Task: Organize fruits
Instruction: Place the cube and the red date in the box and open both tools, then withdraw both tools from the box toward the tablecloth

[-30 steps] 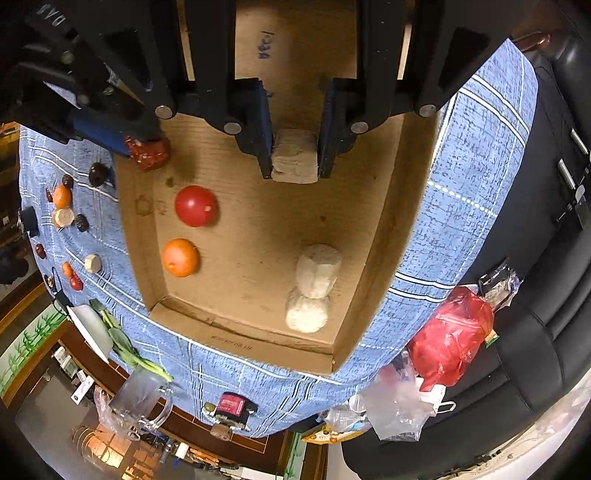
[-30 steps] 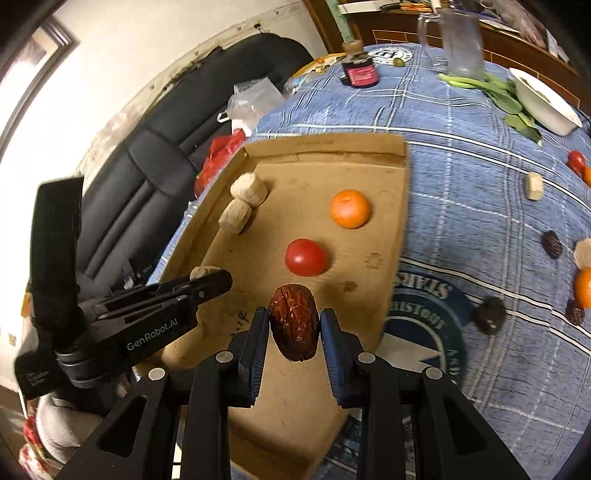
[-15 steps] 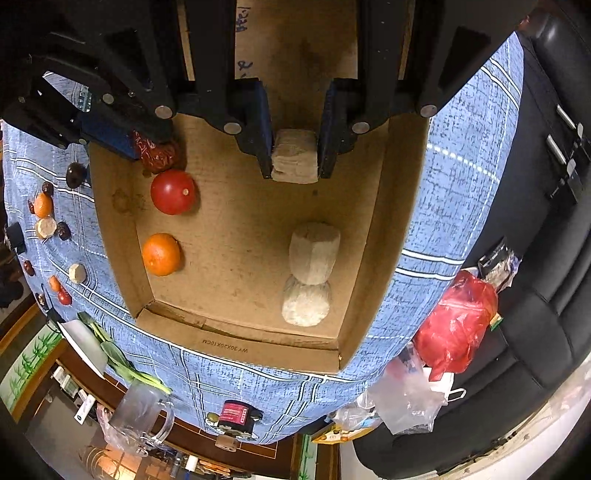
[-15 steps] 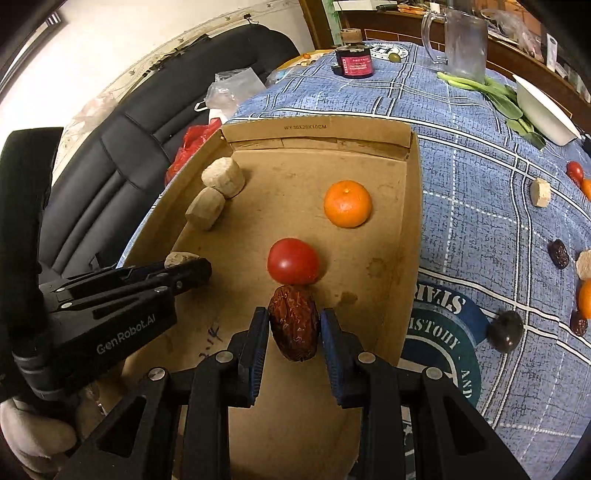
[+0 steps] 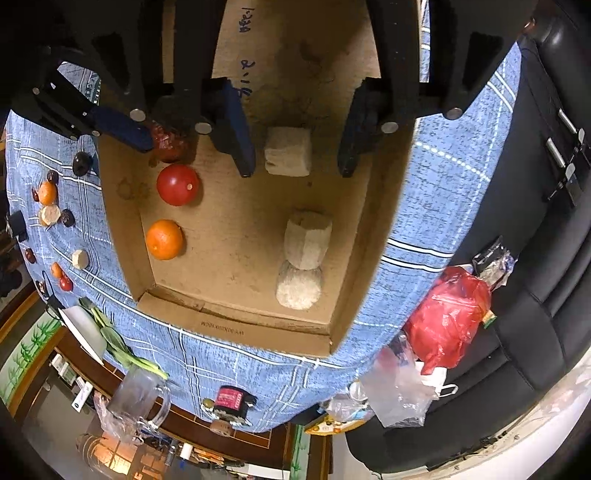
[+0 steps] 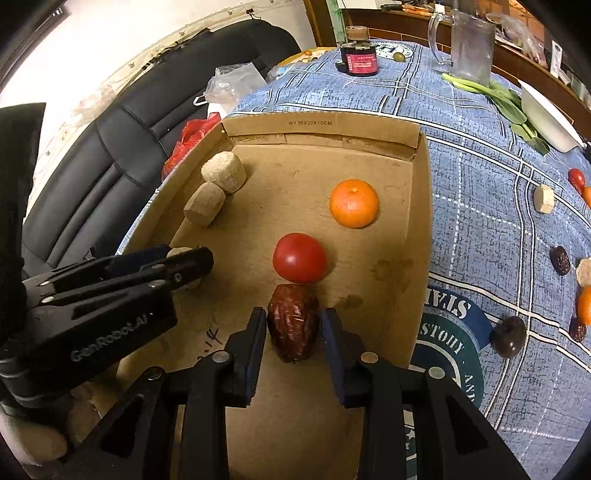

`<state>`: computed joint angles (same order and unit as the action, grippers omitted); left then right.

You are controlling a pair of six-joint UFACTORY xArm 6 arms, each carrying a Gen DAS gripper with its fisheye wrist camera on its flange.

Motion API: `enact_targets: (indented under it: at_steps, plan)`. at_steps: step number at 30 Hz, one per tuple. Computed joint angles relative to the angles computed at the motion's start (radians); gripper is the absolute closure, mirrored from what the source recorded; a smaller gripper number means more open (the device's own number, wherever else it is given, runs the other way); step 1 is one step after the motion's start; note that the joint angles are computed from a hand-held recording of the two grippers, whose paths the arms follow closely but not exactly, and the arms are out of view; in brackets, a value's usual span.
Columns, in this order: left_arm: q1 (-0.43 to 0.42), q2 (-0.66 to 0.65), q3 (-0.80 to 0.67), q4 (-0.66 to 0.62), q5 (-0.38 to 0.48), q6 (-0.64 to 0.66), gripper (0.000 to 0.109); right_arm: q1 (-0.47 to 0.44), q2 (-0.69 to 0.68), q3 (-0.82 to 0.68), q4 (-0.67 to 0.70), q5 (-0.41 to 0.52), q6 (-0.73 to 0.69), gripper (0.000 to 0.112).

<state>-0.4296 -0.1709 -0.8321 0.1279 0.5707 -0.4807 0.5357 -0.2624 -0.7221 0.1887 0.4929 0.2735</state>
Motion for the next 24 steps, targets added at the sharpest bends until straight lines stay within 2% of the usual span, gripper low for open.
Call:
enact_targets:
  at_steps: [7,14,24]
  plan:
    - [-0.02,-0.039,-0.013,0.129,0.04,-0.131,0.061,0.0,-0.058,0.021,-0.01,-0.002,-0.008,0.074]
    - [-0.096,-0.075,-0.038,0.311,0.095,-0.262,0.055,-0.034,-0.177,0.089,0.025,0.005,-0.014,0.074]
    - [-0.23,-0.04,-0.114,0.402,0.14,-0.336,0.052,-0.174,-0.395,0.22,0.047,0.075,-0.006,0.074]
